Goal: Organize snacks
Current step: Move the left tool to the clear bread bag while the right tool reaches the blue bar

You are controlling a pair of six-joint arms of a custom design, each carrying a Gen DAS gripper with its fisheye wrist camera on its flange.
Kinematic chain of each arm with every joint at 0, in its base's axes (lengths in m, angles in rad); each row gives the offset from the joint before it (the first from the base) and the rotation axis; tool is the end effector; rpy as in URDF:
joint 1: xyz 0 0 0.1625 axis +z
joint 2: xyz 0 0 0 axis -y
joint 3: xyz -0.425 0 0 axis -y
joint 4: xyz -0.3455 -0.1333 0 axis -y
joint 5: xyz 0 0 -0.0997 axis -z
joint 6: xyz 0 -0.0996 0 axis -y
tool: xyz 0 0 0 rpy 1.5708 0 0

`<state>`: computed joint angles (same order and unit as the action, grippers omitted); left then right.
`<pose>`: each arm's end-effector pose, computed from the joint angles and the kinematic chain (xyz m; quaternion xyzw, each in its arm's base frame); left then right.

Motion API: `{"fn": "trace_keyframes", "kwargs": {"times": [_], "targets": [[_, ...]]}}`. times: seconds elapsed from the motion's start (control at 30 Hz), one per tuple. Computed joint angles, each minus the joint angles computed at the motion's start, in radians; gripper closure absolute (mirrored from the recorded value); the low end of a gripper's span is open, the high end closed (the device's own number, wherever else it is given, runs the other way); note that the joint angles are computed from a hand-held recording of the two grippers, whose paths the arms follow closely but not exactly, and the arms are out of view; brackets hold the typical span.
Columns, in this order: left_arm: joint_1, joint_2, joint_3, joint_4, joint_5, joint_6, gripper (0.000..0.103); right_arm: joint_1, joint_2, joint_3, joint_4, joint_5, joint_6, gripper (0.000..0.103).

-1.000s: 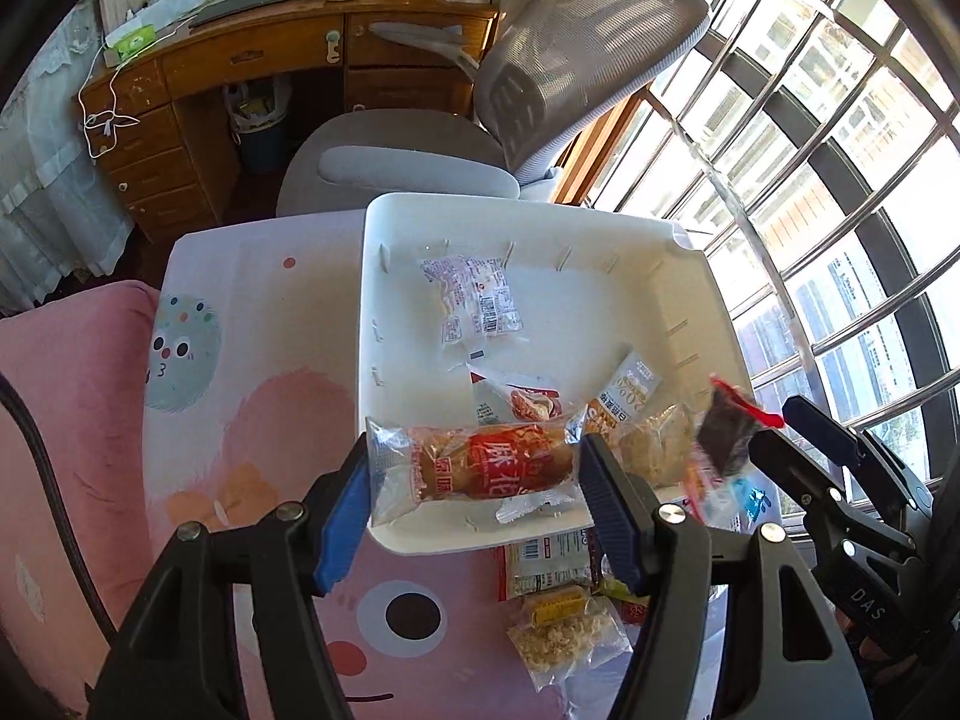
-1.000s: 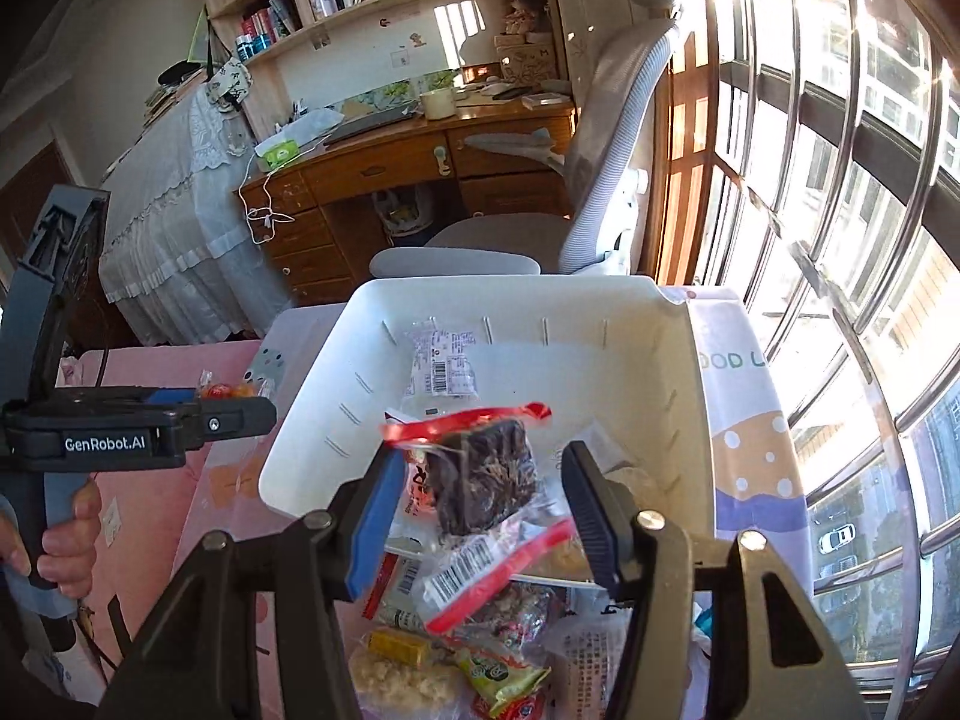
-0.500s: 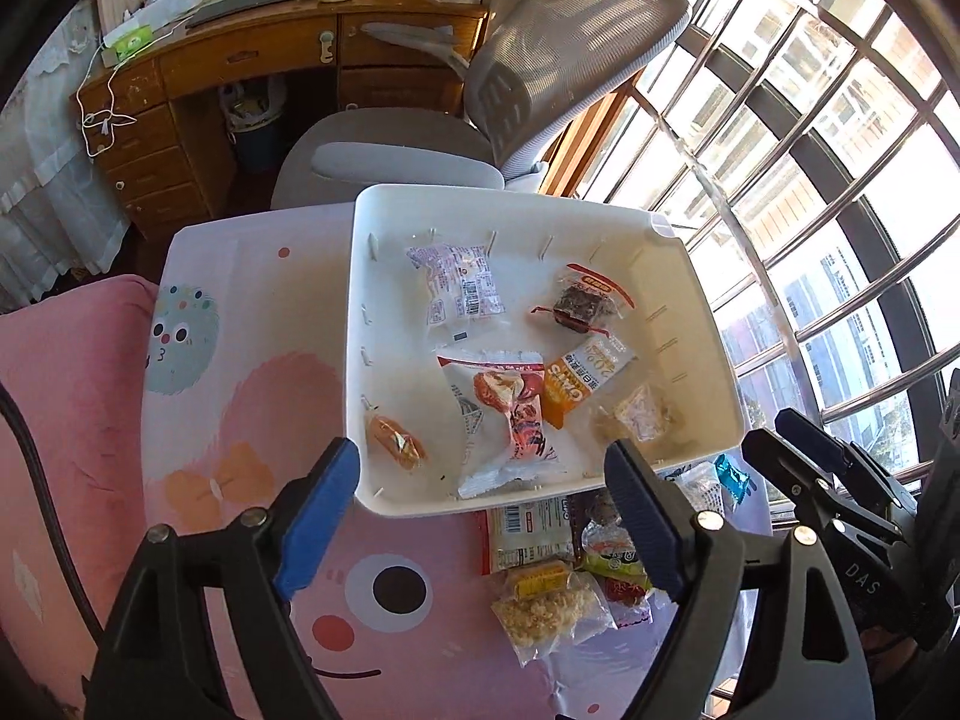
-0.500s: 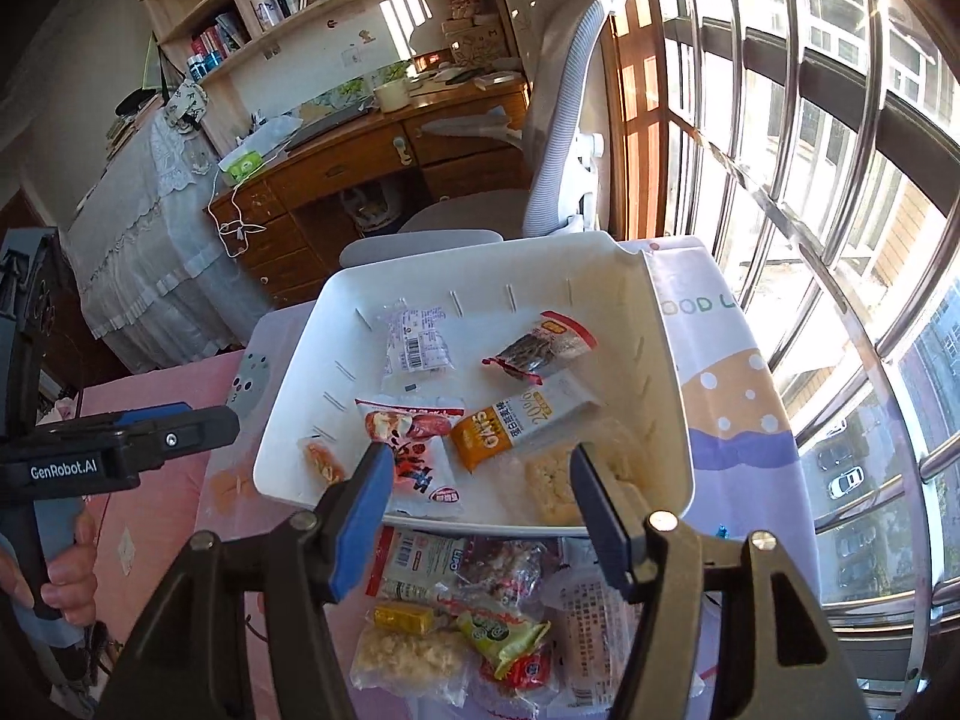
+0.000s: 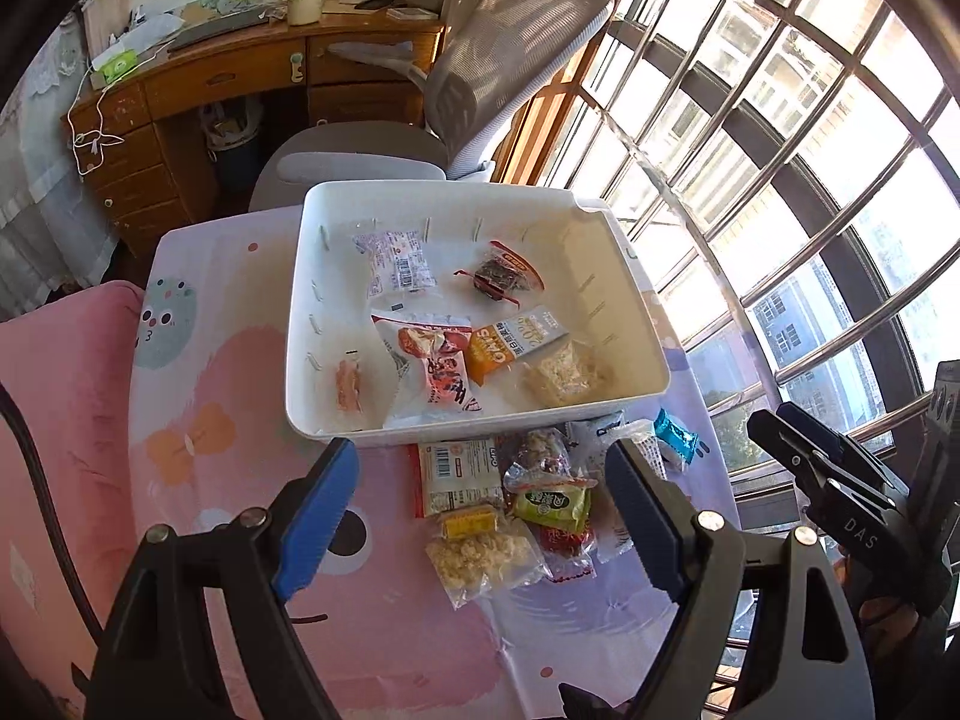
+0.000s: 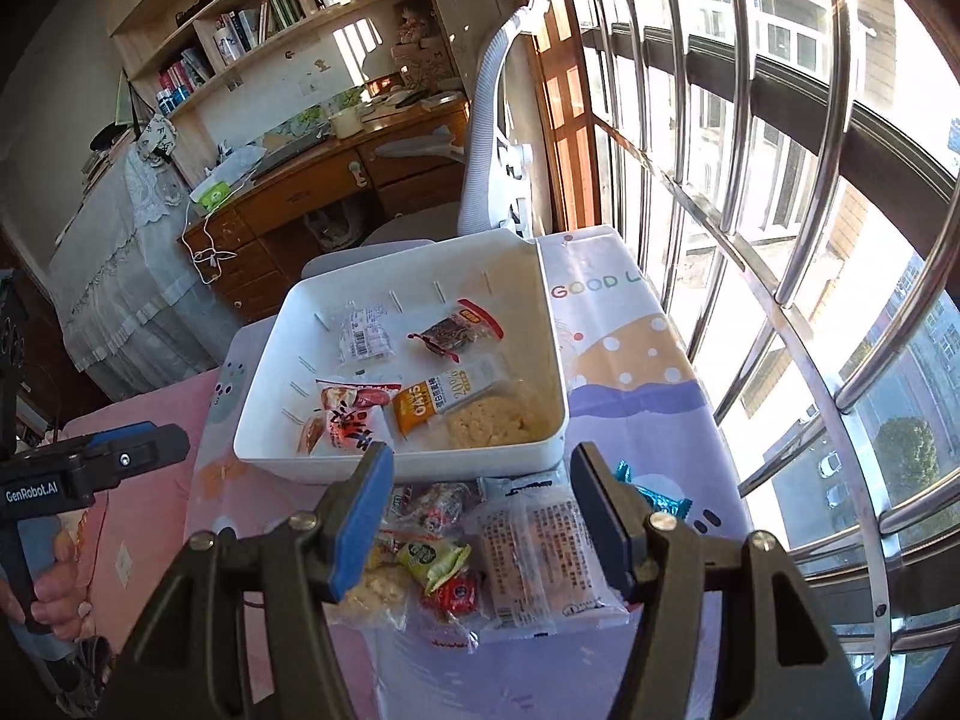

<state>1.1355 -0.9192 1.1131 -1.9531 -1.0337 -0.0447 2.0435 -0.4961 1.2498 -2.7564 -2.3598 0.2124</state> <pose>-0.1326 -0.7222 0.3685 0.1618 0.9465 -0.1509 0.2350 0.3952 -0.6353 0.1064 0.0354 -0.9048 0.3124 0.2872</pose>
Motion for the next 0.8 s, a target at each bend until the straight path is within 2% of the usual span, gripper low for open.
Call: {"fn": "trace_keyframes", "kwargs": {"times": [0.43,0.63,0.8], "targets": [[-0.074,-0.099,0.259,-0.087,0.020,-0.111,0.020,-0.030,-0.156,0.277,-0.062,0.010,0.027,0.041],[-0.100,-0.097,0.319,-0.110,0.014,-0.166,0.020,-0.054,-0.193,0.360,-0.116,0.004,-0.022,0.041],[-0.114,-0.068,0.317,-0.110,0.011,-0.195,0.020,-0.074,-0.199,0.392,-0.161,-0.005,-0.117,0.041]]}}
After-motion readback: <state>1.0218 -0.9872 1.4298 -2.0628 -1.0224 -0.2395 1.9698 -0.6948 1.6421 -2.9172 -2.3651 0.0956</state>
